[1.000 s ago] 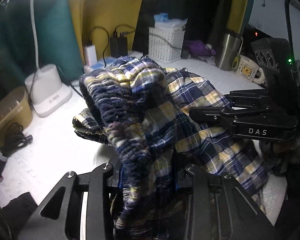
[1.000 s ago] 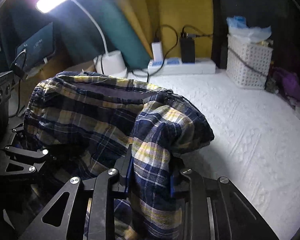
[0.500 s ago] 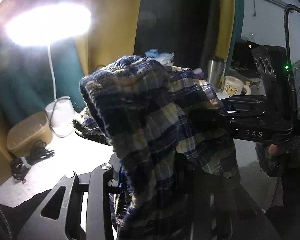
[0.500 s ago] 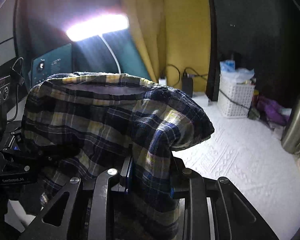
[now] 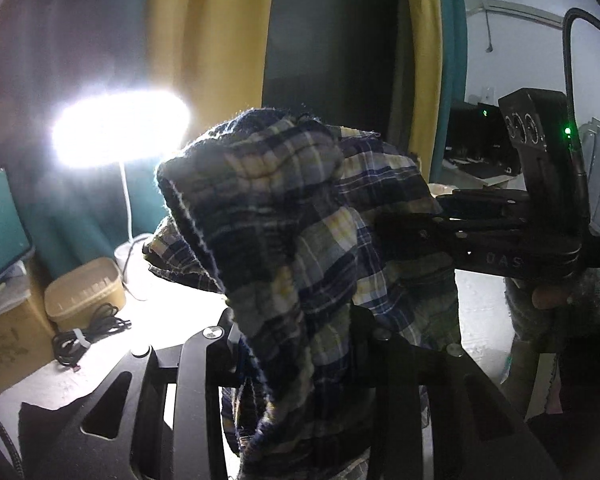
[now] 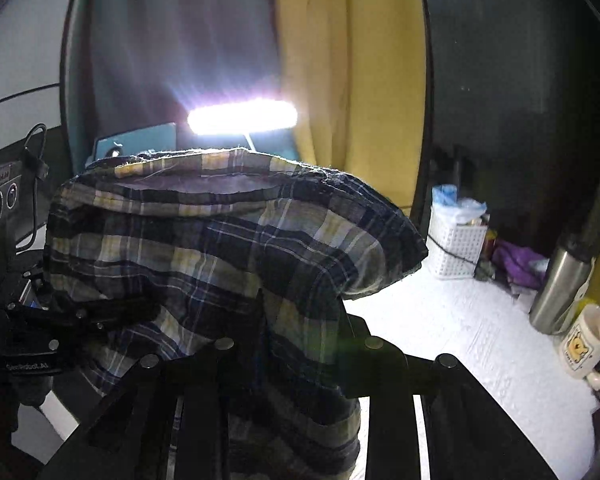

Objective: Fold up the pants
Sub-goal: 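Lift the plaid pants off the bed with both tools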

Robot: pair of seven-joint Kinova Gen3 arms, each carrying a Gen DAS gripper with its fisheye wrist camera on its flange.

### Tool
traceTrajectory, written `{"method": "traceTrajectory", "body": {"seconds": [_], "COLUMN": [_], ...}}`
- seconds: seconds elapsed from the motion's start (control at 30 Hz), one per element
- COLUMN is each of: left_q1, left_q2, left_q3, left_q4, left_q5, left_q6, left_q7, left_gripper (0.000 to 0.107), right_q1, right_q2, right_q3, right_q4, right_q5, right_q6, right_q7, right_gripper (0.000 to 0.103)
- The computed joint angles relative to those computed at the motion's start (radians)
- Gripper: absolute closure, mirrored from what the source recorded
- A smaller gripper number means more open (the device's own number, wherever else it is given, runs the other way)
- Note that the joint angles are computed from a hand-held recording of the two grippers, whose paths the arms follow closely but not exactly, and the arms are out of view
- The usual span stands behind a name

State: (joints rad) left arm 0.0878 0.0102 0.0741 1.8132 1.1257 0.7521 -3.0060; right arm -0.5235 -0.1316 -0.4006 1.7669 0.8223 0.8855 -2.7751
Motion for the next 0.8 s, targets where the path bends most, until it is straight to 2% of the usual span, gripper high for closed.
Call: {"method": "traceTrajectory", "body": {"seconds": [0.4,0.57,0.8], "left_q1": [-0.048,-0.091,-0.166], "left_q2": [-0.146,-0.186,-0.223], "left_q3": [-0.116,-0.173,-0.237], "left_q4": [0.131,0.176,0.226], "left_q5": [0.161,0.211,0.254], "left_q6": [0.086,0.133,0.167], "left_q7": [-0.183,-0.256,-0.322], "left_gripper": [0.074,0.074,0.074], "right_q1": [-0.094,-0.148,-0.225], "right_q2": [0.028,0.061,0.126], "right_q3": [-0.069,-0.061,-0.009], "right_q4": [-0.089,-0.125,-0.176], "right_q5": [0.131,0.177,0.2], "right_q6": [0.102,0.096,0.04], "right_q7": [-0.041,-0.042,-0.026], "right_gripper": [0.075,0.075,0.075]}}
